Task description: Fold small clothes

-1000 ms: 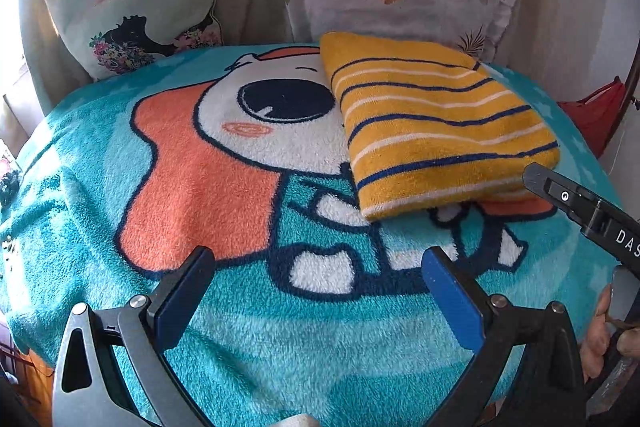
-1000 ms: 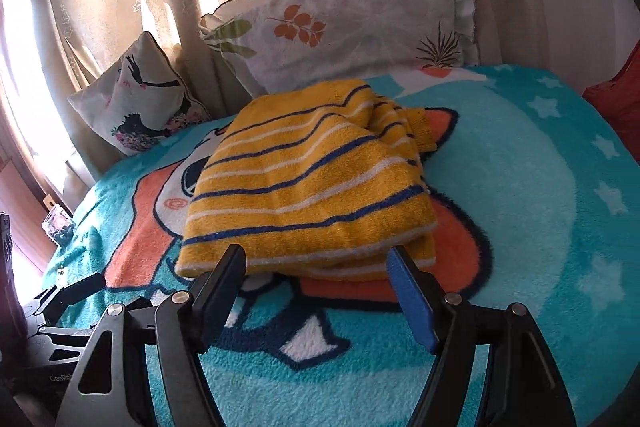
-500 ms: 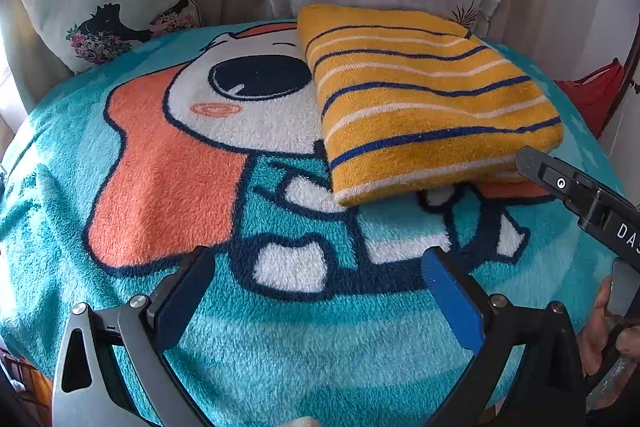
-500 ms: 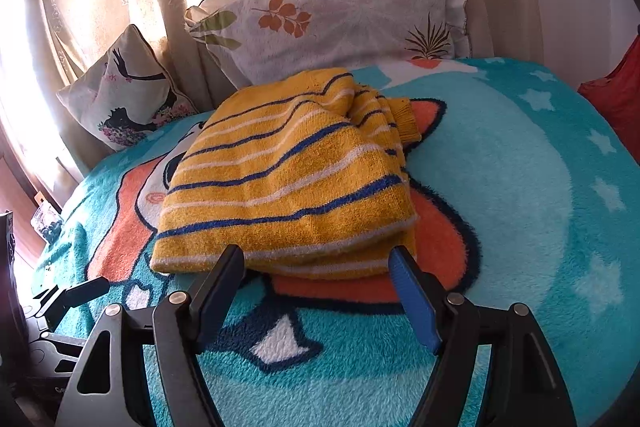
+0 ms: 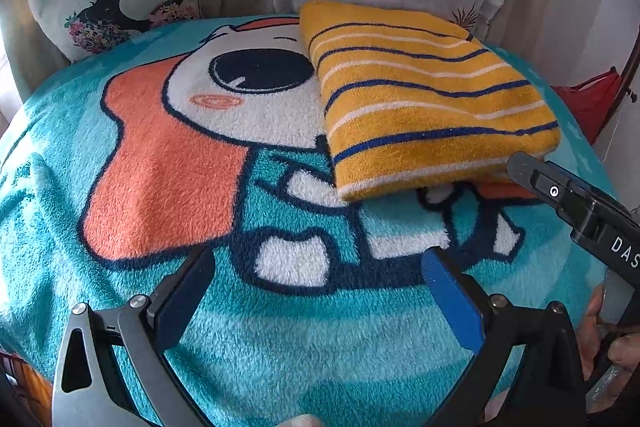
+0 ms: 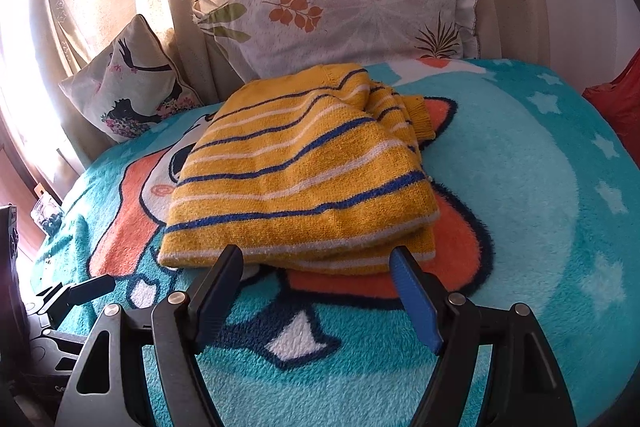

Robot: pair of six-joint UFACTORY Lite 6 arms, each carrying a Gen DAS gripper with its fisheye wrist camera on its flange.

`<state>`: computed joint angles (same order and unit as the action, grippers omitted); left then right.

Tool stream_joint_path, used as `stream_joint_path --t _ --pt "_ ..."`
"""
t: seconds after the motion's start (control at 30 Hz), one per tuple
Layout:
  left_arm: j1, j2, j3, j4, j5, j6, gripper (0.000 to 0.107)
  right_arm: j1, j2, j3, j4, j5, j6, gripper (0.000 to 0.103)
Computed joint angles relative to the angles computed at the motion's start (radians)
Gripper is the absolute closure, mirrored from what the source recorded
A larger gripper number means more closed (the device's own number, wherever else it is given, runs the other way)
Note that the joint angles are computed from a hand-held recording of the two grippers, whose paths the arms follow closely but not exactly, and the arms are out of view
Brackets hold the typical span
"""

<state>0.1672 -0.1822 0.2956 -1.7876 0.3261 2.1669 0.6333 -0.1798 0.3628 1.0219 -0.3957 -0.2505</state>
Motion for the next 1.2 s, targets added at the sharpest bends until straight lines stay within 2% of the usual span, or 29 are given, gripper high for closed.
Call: stream_joint_path --t 0.47,1.2 --pt "0.114 0.021 0.017 0.148 0.091 -0.082 0.004 0.066 0.02 0.062 0.202 -0.01 -0.191 0.021" --pt "0.251 0.119 0.077 0.268 0.195 -0.121 0.004 0.151 0.133 0.184 0.373 -0.051 -0.354 0.02"
